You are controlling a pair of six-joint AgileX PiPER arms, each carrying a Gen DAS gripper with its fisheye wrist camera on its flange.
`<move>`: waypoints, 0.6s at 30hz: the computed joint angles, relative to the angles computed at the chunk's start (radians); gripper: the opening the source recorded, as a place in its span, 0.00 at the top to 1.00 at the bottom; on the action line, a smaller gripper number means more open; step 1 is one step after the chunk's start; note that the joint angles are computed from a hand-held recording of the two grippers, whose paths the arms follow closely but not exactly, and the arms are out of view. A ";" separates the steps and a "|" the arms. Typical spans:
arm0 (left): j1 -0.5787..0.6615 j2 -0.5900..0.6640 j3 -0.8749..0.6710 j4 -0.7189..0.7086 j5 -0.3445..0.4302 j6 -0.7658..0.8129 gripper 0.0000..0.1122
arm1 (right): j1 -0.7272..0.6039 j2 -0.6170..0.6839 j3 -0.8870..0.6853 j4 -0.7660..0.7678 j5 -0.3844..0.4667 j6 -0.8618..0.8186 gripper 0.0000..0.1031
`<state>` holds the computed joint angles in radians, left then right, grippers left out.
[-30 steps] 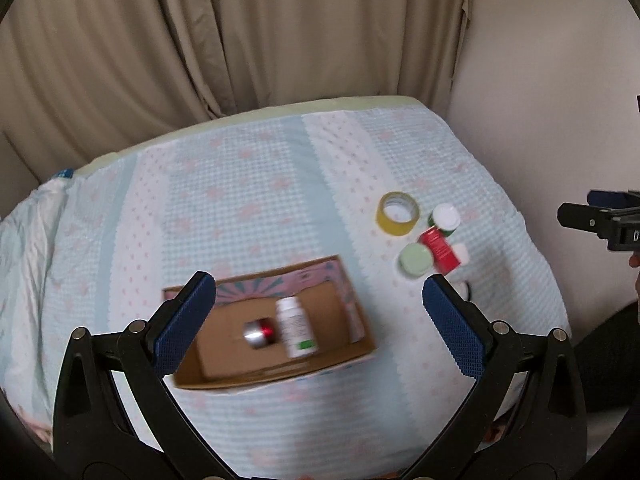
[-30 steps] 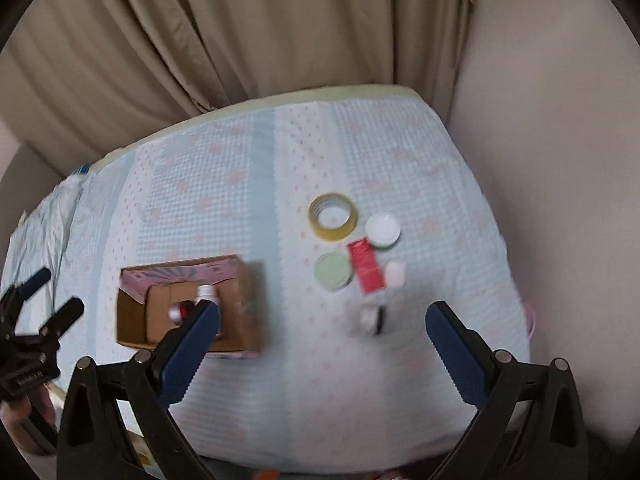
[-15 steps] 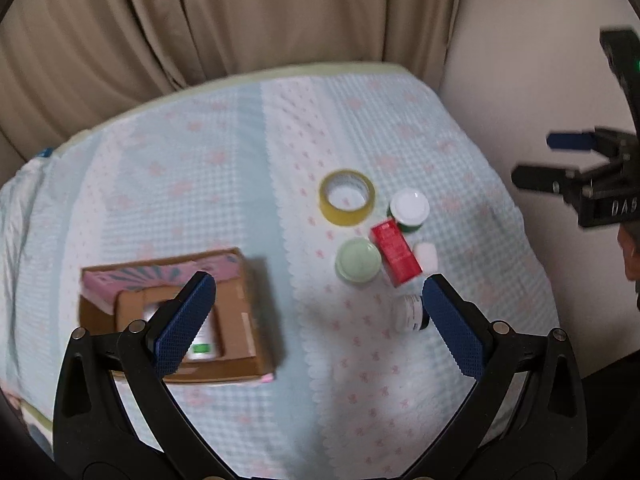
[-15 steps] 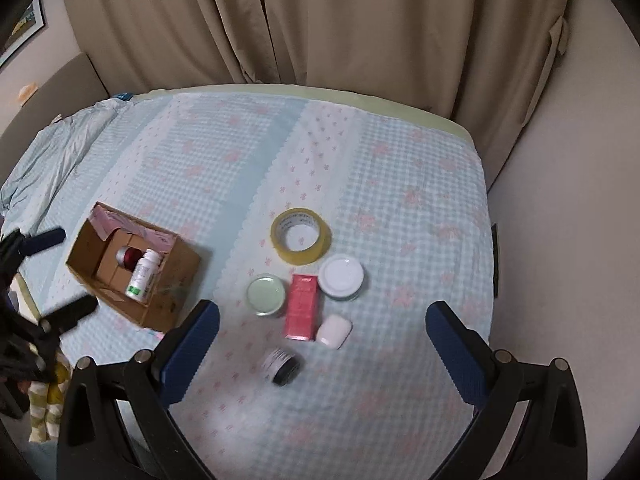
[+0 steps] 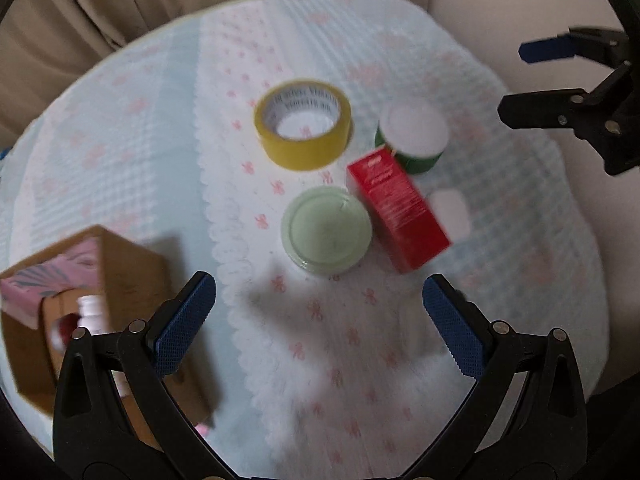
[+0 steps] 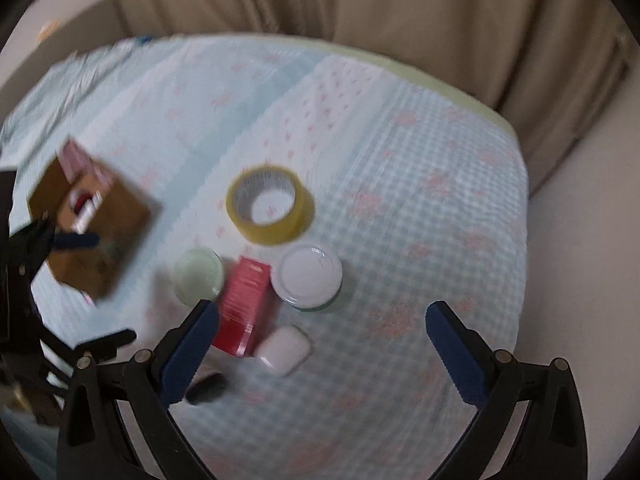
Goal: Organize rigid objects
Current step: 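Grasp the pale green lid with left tool while right tool grasps white-green jar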
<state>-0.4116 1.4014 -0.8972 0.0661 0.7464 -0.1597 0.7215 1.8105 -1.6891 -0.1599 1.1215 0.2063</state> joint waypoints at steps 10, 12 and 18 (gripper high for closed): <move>-0.001 0.218 0.027 0.065 -0.210 -0.048 0.09 | -0.068 0.170 0.048 0.087 -0.118 -0.275 0.07; 0.013 0.241 0.024 0.032 -0.235 -0.009 0.11 | -0.067 0.207 0.018 0.094 -0.107 -0.318 0.09; 0.015 0.278 0.015 -0.023 -0.273 0.077 0.17 | -0.066 0.310 -0.096 0.086 -0.050 -0.438 0.14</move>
<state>-0.3967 1.6798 -0.8819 0.0433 0.4739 -0.0823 0.6554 2.1206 -1.7855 -0.0743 1.0711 -0.2321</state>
